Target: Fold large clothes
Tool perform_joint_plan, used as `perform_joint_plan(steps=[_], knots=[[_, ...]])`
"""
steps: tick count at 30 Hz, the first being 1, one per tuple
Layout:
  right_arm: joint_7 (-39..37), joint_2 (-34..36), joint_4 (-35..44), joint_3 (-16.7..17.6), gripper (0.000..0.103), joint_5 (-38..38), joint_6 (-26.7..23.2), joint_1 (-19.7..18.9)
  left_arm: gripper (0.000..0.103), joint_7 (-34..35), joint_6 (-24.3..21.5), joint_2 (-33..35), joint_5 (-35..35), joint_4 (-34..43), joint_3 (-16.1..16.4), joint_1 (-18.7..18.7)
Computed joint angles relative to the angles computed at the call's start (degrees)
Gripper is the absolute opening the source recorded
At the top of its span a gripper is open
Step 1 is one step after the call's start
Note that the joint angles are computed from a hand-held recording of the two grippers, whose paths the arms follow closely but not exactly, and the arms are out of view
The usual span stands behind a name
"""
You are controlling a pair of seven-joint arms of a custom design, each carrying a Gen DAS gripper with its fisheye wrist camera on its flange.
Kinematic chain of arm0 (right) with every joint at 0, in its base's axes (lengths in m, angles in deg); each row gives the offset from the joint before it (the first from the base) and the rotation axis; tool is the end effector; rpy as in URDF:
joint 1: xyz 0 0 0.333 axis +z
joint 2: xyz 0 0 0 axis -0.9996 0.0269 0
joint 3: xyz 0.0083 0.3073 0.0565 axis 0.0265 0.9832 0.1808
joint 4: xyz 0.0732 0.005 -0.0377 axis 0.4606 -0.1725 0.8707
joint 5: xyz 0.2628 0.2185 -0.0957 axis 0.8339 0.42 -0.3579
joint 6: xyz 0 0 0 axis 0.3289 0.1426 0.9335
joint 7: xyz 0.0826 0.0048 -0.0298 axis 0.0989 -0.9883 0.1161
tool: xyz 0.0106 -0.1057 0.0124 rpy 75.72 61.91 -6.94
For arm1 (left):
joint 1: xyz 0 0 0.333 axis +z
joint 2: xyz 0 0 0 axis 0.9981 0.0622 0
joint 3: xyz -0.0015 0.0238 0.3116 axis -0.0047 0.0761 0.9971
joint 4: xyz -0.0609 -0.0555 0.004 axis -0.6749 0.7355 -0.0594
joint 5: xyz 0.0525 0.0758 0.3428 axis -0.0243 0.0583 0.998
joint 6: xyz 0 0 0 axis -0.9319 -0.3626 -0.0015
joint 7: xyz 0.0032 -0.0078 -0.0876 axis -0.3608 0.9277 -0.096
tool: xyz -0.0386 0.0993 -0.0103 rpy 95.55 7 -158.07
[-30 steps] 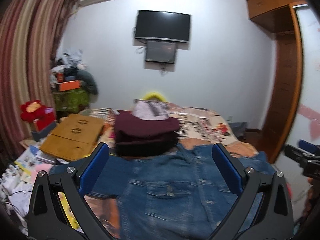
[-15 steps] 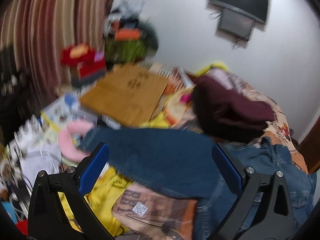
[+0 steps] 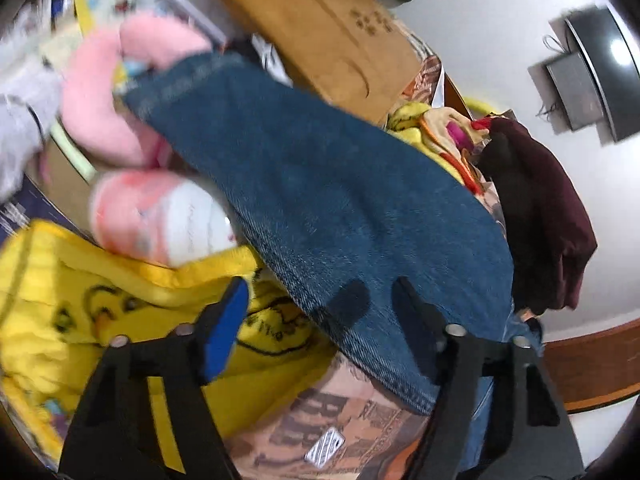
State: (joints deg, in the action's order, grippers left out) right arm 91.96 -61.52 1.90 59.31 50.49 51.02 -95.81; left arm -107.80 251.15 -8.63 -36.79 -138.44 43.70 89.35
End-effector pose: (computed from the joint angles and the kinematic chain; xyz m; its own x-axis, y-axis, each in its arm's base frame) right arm 0.6386 -0.0828 0.6890 0.4255 -0.9040 -0.0424 -0.6552 -0.2754 -0.7035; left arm 0.4614 -0.0668 0.4717 0.7777 -0.1812 0.6020 -0.0609 -0.9748 -0.2147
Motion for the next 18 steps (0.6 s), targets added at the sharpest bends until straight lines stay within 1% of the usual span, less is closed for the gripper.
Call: perform_joint_plan(steps=[2,3,5,7,8,9,11,12,14,18], knots=[[0.8,0.5,0.5,0.0,0.103,-0.7,-0.1,0.5,0.061,-2.7,2.6,1.1,1.8,-0.4,-0.4,1.3],[1.0,0.8,1.0,-0.1,0.103,-1.0,-0.4,0.5,0.058,-3.6,3.0,1.6,2.8,-0.1,-0.7,1.8],[1.5,1.2,1.4,0.0,0.103,-1.5,-0.5,0.8,0.045,-3.0,1.5,2.5,3.1,1.0,-0.5,1.6],[1.6,1.5,1.9,0.1,0.103,-1.6,-1.0,0.7,0.038,-1.0,-4.3,3.4,1.7,3.6,-0.4,0.6],[1.7,1.7,2.3,0.1,0.103,-1.8,-1.4,0.6,0.033,-0.2,-7.9,3.7,1.4,5.2,-0.7,0.1],[1.8,1.6,2.3,0.1,0.103,-1.9,-1.4,0.7,0.031,1.3,-11.1,4.2,1.1,6.8,-0.7,-0.5],[1.8,1.4,2.0,0.2,0.103,-1.8,-1.4,0.6,0.025,5.2,-19.2,5.6,0.3,11.4,-1.0,-1.8],[1.6,1.4,2.3,0.2,0.103,-1.5,-1.8,0.4,0.022,6.5,-22.2,6.2,0.6,13.4,-1.1,-2.3],[1.3,0.9,1.9,0.3,0.103,-1.2,-1.9,0.3,0.016,9.3,-28.4,7.5,2.2,18.0,-1.7,-3.4],[-0.2,0.4,2.0,0.4,0.103,-0.4,-1.9,0.0,0.014,13.1,-38.5,9.3,8.3,27.8,-3.1,-5.9]])
